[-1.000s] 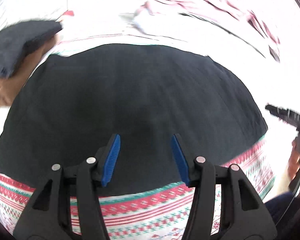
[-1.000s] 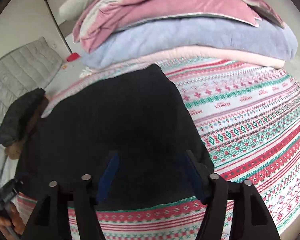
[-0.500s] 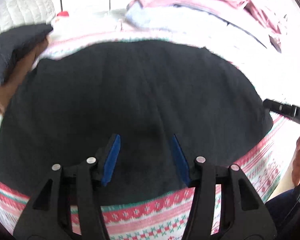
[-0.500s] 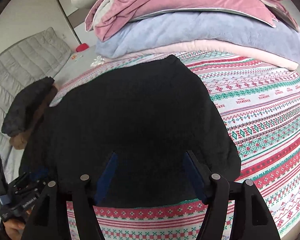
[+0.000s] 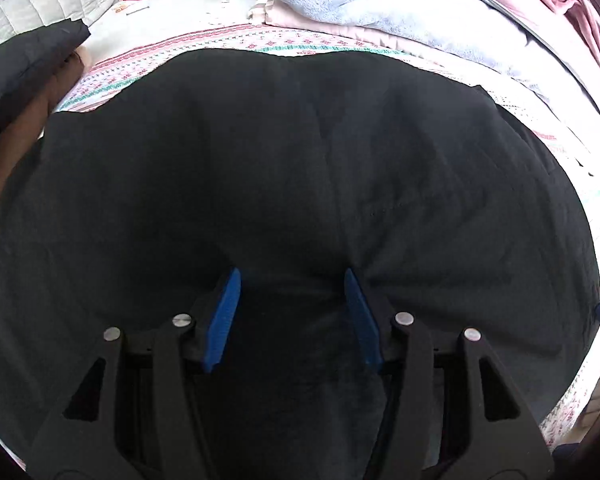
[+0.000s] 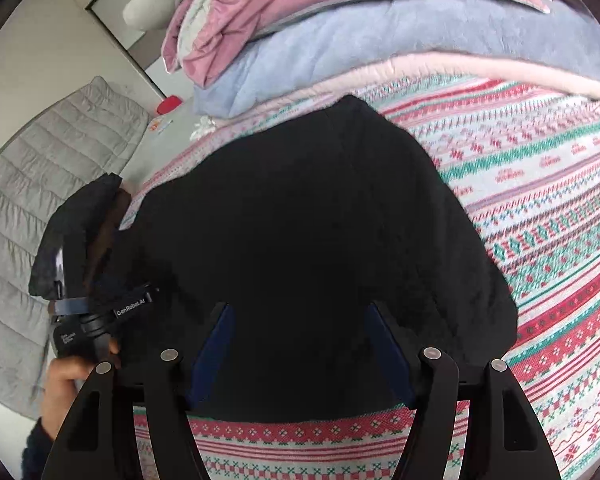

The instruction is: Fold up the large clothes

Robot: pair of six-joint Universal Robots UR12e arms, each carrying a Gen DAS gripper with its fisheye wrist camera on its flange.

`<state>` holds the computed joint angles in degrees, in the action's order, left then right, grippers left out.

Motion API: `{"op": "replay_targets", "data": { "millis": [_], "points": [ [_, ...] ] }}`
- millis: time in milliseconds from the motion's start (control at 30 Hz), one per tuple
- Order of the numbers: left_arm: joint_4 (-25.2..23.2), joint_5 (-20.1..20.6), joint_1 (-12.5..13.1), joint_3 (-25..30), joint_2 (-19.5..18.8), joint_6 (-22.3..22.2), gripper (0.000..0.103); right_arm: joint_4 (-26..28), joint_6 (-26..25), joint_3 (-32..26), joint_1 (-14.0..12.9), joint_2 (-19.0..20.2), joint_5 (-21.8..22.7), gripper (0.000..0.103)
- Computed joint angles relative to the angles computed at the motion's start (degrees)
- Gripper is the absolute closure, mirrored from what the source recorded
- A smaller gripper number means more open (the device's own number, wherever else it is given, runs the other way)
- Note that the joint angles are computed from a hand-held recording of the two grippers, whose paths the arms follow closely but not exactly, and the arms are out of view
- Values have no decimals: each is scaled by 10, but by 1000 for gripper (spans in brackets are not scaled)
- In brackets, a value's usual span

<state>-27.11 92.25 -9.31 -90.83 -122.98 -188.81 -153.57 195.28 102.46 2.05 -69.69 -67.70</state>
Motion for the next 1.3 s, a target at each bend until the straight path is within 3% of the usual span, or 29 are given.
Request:
{"op": "replay_targets", "data": {
  "millis": [100, 200, 267, 367, 433, 533, 667, 767, 867, 967, 1033, 1133, 1300],
  "points": [
    [-35, -28, 8, 23, 2, -10, 48, 2, 11, -4, -2, 4, 9, 33],
    [-6, 18, 5, 48, -7, -9, 48, -14, 24, -6, -3, 5, 17, 33],
    [-18, 19, 8, 79, -23, -22, 48, -21, 33, -7, -4, 8, 27, 33],
    [-89, 18, 12, 140, -58, -31, 48, -16, 36, -11, -4, 12, 37, 33],
    [-132, 41, 10, 172, -82, -18, 48, -8, 34, -14, -3, 14, 33, 33],
    [-123, 33, 13, 177, -98, -28, 47, -2, 30, -17, -1, 16, 29, 33],
    [-103, 65, 6, 177, -104, -16, 47, 15, 22, -25, 2, 20, 16, 33],
    [-104, 49, 10, 176, -102, -22, 47, 24, 26, -30, 6, 23, 4, 33],
    [-83, 40, 12, 161, -93, -13, 47, 14, 28, -29, 11, 21, -18, 33],
    [-75, 22, 13, 125, -62, -30, 48, -2, 21, -25, 15, 18, -39, 33],
    [-42, -6, 13, 76, -27, -18, 48, -10, 14, -22, 17, 15, -51, 33],
    [-3, 4, -2, 8, 18, 11, 48, -15, 10, -22, 20, 15, -69, 33],
    [1, -5, -19, -63, 61, 20, 47, -36, 10, -14, 23, 10, -76, 33]
  ]
}}
